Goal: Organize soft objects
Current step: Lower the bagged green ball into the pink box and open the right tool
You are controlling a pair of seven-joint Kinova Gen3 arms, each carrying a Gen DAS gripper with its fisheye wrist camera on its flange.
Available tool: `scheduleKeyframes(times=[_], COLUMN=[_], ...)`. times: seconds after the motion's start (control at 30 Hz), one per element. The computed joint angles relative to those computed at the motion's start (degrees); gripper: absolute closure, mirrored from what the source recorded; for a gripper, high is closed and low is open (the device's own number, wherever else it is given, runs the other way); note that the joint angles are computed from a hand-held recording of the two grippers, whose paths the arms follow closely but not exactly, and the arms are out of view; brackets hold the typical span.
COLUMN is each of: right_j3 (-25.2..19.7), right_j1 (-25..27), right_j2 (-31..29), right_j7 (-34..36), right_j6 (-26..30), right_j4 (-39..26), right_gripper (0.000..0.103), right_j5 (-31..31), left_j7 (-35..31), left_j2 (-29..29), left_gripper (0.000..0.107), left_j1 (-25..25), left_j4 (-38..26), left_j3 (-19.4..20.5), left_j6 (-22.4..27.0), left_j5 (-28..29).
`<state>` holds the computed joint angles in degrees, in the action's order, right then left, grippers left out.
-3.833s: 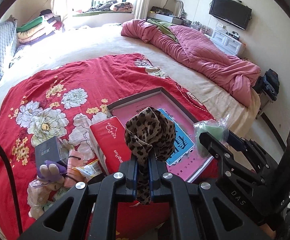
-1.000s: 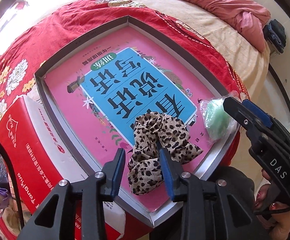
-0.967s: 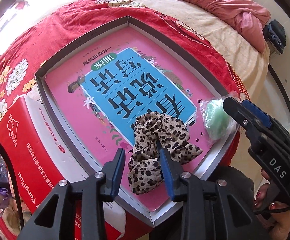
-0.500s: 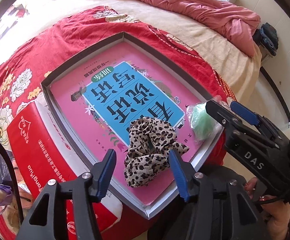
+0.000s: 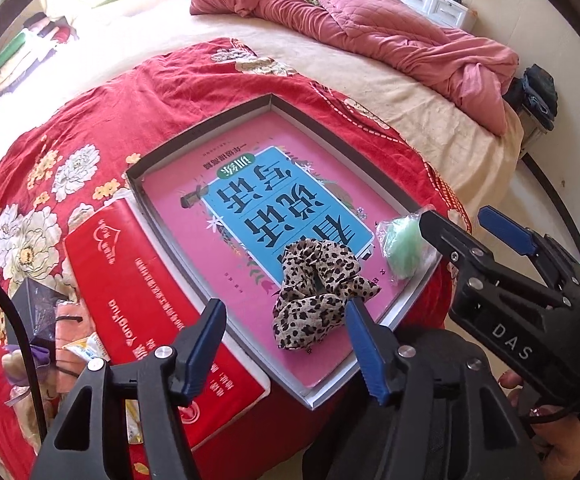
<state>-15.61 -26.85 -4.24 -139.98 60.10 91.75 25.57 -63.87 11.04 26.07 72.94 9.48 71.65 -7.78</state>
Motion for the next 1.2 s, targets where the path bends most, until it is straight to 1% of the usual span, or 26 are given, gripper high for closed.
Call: scheduleKeyframes(times=[0.13, 0.33, 0.43, 0.67, 0.73, 0.9, 1.2], right_j3=[-1.4, -1.7, -1.8, -3.3, -3.6, -4.8, -5.8], right_j1=[-1.0, -2.1, -2.2, -2.7, -2.9, -3.8, -5.3], right_j2=[-0.1, -0.3, -0.7, -1.3, -1.4, -1.4, -1.4], right_j7=[-0.5, -0.5, -0.7, -1.7, -1.6, -1.8, -2.0], right_j6=[1.9, 3.6, 3.7, 5.4, 5.9, 6.7, 7.3], right_j4=[-1.4, -3.0, -3.5, -5.3, -6.0, -6.9, -8.7], right_gripper=[0.028, 0.028, 0.028, 0.028, 0.028, 0.028, 0.028], right_j5=[2.1, 2.4, 1.9, 3.5, 3.7, 5.3, 6.0], left_j7=[0.4, 0.6, 0.7, 1.4, 1.4, 2.7, 3.6], left_j2=[-1.4, -3.6, -4.7, -6.7, -7.3, -8.5, -11.4], left_gripper=[0.045, 0.045, 0.045, 0.044, 0.044, 0.043, 0.043], left_j1=[0.4, -0.4, -0.7, -1.3, -1.6, -1.6, -3.2], left_j4=[0.5, 1.9, 2.6, 3.5, 3.7, 4.0, 5.9], left_j3=[0.0, 0.4, 0.7, 1.4, 1.5, 2.2, 2.8], left_j6=[0.4, -0.3, -0.7, -1.0, -1.0, 0.0, -0.1], left_j5=[-1.3, -1.4, -1.6, -2.0, -2.0, -4.2, -4.8])
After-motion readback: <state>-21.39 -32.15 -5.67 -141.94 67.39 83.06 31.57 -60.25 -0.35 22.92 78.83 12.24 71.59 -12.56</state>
